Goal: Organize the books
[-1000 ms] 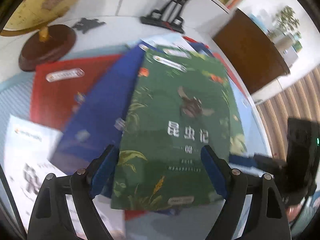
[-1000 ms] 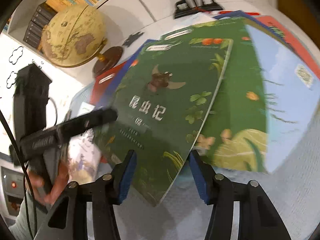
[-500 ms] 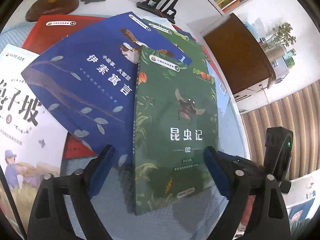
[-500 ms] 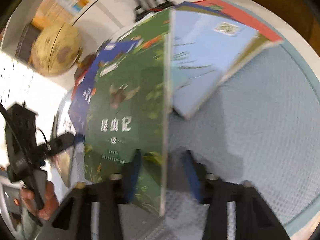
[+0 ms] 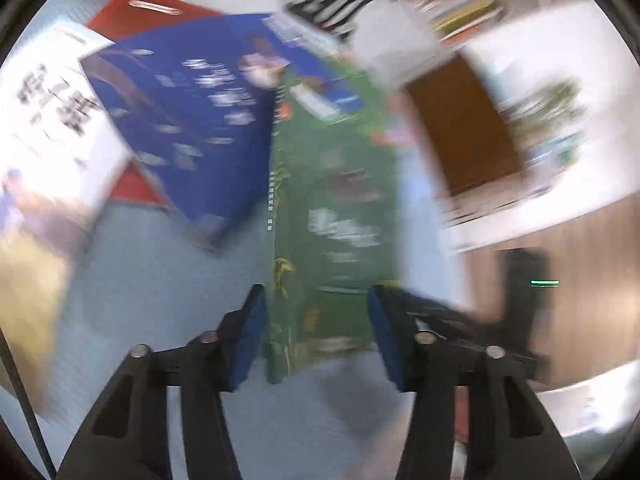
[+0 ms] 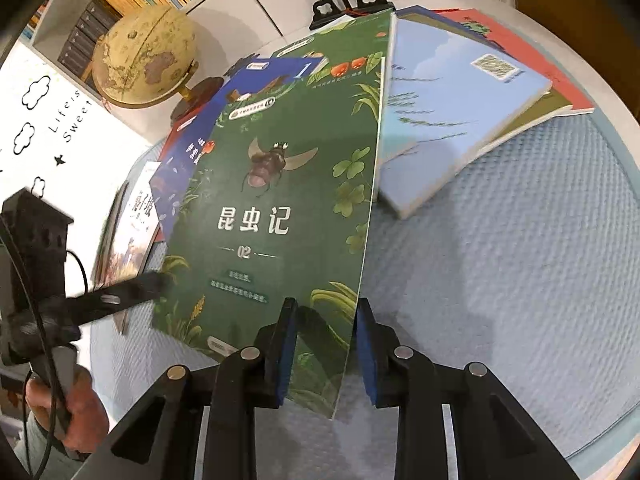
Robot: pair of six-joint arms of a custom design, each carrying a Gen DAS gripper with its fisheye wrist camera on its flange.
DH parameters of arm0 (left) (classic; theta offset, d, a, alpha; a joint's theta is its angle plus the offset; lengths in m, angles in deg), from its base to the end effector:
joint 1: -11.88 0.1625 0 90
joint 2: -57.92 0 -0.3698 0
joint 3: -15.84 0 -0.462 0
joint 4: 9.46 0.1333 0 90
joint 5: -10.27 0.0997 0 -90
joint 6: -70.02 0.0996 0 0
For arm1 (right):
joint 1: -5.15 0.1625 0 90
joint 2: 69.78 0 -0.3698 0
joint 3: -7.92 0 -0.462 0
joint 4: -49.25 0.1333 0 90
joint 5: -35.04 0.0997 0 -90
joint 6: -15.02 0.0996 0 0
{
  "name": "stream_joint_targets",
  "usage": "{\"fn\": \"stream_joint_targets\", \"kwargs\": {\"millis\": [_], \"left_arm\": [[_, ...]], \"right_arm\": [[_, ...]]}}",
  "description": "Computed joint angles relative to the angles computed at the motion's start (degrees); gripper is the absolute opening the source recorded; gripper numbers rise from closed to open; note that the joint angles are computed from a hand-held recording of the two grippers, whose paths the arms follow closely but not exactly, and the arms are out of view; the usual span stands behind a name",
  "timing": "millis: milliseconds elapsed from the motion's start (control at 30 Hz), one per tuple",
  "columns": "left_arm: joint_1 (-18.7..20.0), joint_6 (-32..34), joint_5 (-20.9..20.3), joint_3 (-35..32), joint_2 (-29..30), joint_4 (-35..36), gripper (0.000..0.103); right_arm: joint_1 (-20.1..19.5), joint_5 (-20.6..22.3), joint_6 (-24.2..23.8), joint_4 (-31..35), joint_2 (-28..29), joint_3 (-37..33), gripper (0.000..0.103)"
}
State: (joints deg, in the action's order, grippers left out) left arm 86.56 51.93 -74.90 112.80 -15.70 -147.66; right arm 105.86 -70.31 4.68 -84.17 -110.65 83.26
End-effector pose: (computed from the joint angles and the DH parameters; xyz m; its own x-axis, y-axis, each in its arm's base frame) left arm -0.0379 -0.6746 0.2861 -0.9969 -0.0539 0.0579 -0.0734 0.9030 -0.4233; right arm 0.2489 -0.7406 0.0636 -0.9067 -0.3107 0.2852 -0.3520 0.9300 -0.1061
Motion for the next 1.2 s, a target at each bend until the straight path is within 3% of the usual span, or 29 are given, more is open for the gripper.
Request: {"fn": "stream_joint_targets", "kwargs": {"millis": [67,133,233,300,467,533,600,733,800,833,900,1000,1100,1200], "left_arm": [[-0.9,-1.2,-3.7,1.8,-1.0,-2.2,0.045],[-2.2,-2.3,-4.8,2.7,-0.1,-4.0,0.045],[-4.1,-5.0,1.4,2.0,3.9,-4.9,0.043],[-4.8,-6.8,4.6,0.8,7.4,-5.6,0.035],[-5.3,-9.1,6.6,-2.0,12.3,-7.3,0.026],[-4.4,-12.0,1.0,-2.0,12.8,-10.9,0.022],[-3.1,-15.9,-6.6,-1.7,13.3,-16.1,0.019],[-2.4,-20.6,-13.8,-3.3,15.8,-20.8,0.020],[-1.4,-25.1,-18.4,-3.4,17.3,-24.5,0.019],[-1.3,-26.1,-18.7,-3.5,17.7,-24.9,0.019],[-2.5,-24.6,-14.0,-2.3,15.6,-20.9,0.019],[-4.1,-21.7,-7.0,-4.4,15.3,-11.9,0.020],[-7.4,-17.1,5.1,-8.3,16.4,0.0,0.025],[-10.2,-14.1,12.6,-10.7,17.9,3.7,0.025]], "right_arm": [[-1.8,4.0,0.0,2.4,-2.9,1.5,0.027],[-3.1,5.1,-0.7,3.6,-5.1,2.7,0.027],[-4.3,4.4,-1.5,5.3,-6.7,3.4,0.027],[-5.0,4.5,-1.7,6.7,-7.0,3.3,0.027],[-5.6,5.8,-2.8,7.6,-8.0,3.7,0.027],[-5.8,5.3,-3.0,9.6,-8.3,3.2,0.031],[-7.1,8.9,-2.9,12.8,-9.2,2.9,0.054],[-12.1,23.5,0.8,13.6,-11.5,5.0,0.078],[-14.5,31.1,3.5,13.7,-11.4,5.4,0.075],[-15.4,34.2,4.6,13.0,-11.3,5.7,0.057],[-15.9,36.5,5.0,13.6,-10.9,4.8,0.030],[-14.0,30.4,0.6,13.4,-10.9,3.8,0.022],[-10.6,20.0,-5.2,11.7,-10.8,3.6,0.014],[-6.7,10.9,-12.6,7.1,-11.0,4.8,0.014]]}}
